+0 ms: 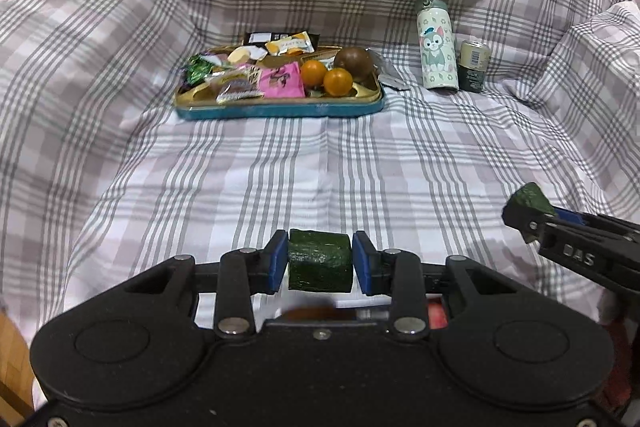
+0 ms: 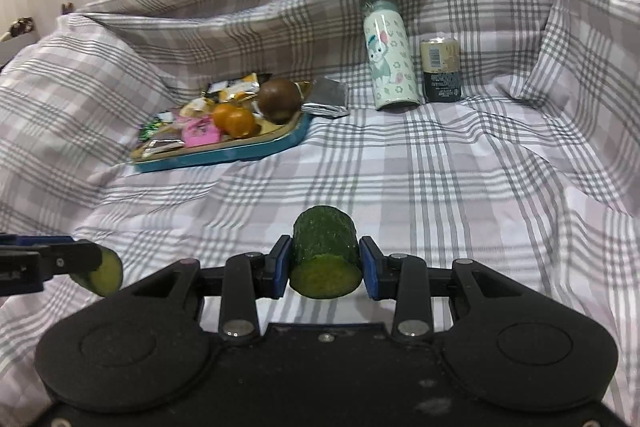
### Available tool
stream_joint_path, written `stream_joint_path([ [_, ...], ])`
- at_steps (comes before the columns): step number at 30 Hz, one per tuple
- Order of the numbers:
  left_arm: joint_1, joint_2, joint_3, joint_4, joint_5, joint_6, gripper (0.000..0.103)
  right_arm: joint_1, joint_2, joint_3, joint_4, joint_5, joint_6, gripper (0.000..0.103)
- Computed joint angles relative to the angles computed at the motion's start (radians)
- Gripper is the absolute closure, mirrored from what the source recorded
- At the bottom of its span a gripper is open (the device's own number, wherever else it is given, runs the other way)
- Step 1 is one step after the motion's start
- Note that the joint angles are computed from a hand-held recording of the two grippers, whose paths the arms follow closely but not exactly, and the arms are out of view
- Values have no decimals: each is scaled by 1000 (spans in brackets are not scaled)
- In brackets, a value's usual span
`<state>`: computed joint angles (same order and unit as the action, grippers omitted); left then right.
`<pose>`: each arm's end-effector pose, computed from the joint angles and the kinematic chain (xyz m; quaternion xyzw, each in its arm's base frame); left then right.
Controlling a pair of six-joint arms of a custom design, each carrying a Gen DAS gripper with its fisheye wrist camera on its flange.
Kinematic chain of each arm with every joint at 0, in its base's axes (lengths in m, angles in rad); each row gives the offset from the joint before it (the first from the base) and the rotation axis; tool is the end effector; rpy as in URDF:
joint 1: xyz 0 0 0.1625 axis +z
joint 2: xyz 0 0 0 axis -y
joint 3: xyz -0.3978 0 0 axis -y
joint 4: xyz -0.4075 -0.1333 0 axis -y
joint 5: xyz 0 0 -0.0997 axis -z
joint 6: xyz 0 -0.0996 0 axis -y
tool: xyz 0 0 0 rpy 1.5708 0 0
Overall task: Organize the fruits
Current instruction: 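Carry both cucumber chunks over the steel tray and open both tools inside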
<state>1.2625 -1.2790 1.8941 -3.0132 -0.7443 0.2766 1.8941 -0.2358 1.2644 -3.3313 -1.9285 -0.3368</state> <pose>0.0256 -0.6005 0.3361 0.0872 0.8495 -0.3739 0.3618 0.3264 -0.6643 -0.0964 0.2376 -0.8899 0.3510 0.1685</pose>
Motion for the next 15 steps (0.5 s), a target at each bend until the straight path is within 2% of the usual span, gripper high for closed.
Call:
stream_joint_path([
  [8, -24, -82, 132, -16, -7, -55, 60, 34, -101, 266, -185, -20, 18, 65],
  [15, -36, -78, 203, -104, -12, -12, 60, 46, -130, 397, -293, -30, 39, 65],
])
